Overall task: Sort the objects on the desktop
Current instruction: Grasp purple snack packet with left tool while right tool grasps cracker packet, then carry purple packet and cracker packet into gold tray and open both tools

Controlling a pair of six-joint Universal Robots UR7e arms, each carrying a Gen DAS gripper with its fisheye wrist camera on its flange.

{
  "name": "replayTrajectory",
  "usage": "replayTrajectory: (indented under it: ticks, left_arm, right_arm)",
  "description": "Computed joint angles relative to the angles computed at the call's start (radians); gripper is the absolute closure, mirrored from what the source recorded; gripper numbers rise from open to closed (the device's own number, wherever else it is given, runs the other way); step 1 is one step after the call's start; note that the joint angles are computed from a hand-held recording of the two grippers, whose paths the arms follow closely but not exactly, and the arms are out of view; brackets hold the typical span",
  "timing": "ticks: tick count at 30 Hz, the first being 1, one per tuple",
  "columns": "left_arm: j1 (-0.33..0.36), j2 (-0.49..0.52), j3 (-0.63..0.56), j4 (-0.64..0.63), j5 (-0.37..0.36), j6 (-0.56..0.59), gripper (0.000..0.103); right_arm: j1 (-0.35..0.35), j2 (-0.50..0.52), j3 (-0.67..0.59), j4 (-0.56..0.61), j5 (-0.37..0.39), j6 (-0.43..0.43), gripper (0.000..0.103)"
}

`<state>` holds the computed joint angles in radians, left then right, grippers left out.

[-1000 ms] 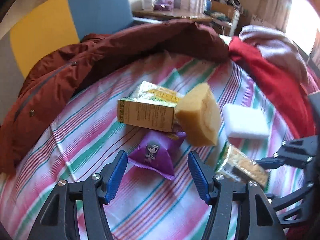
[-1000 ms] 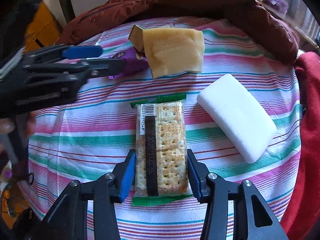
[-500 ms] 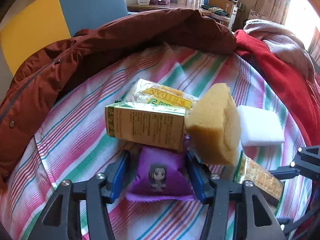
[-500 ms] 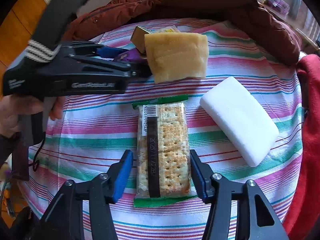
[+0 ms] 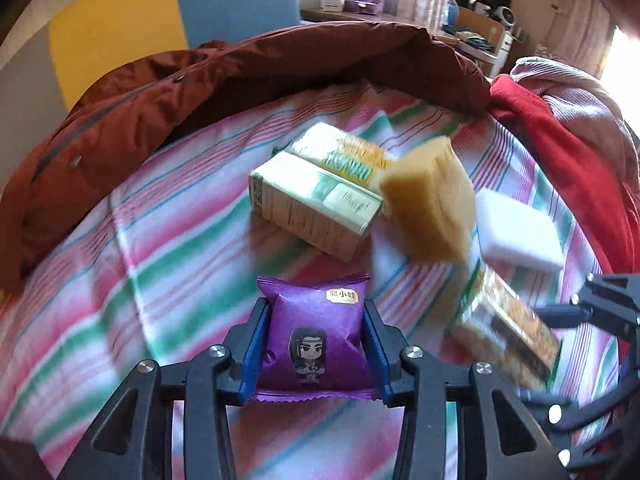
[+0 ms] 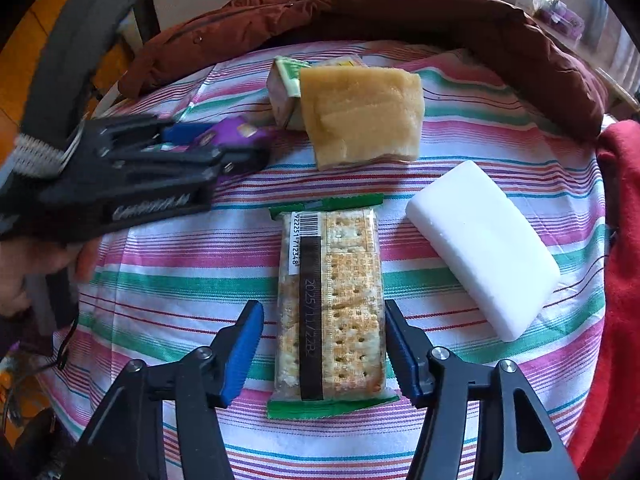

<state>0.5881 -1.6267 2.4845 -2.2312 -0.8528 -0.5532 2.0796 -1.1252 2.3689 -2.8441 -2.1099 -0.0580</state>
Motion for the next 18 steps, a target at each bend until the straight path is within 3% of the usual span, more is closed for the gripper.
replayTrajectory:
  ticks: [8,10,12,16,18]
  left_arm:
    - [-0.159,-0.205,0.079,0.261,-0.01,-0.316,0.06]
    - [-0.224,-0.278,0.095,0.377,-0.02,-0.407,0.06]
    - [-0.286,-0.334,0.103,0.476,-0.032,-0.488,0.06]
    - [-0.348,-0.401,0.118,0.553,-0.06,-0.59,0.061]
    - [-0.395,-0.455,0.125,0.625,-0.075,-0.647,0.061]
  right_arm:
    - [0.017,0.034,-0.001,-0.025,-0.031,0.002,0.042]
    - [0.021,0.042,-0.005,-0.028,-0.038,0.003,0.044]
    - [0.03,0.047,-0.006,-0.033,-0.057,0.006,0.055]
    - [0.049,0.058,-0.002,-0.058,-0.082,-0.01,0.057]
    - [0.048,0.054,0.006,-0.072,-0.06,-0.012,0.057]
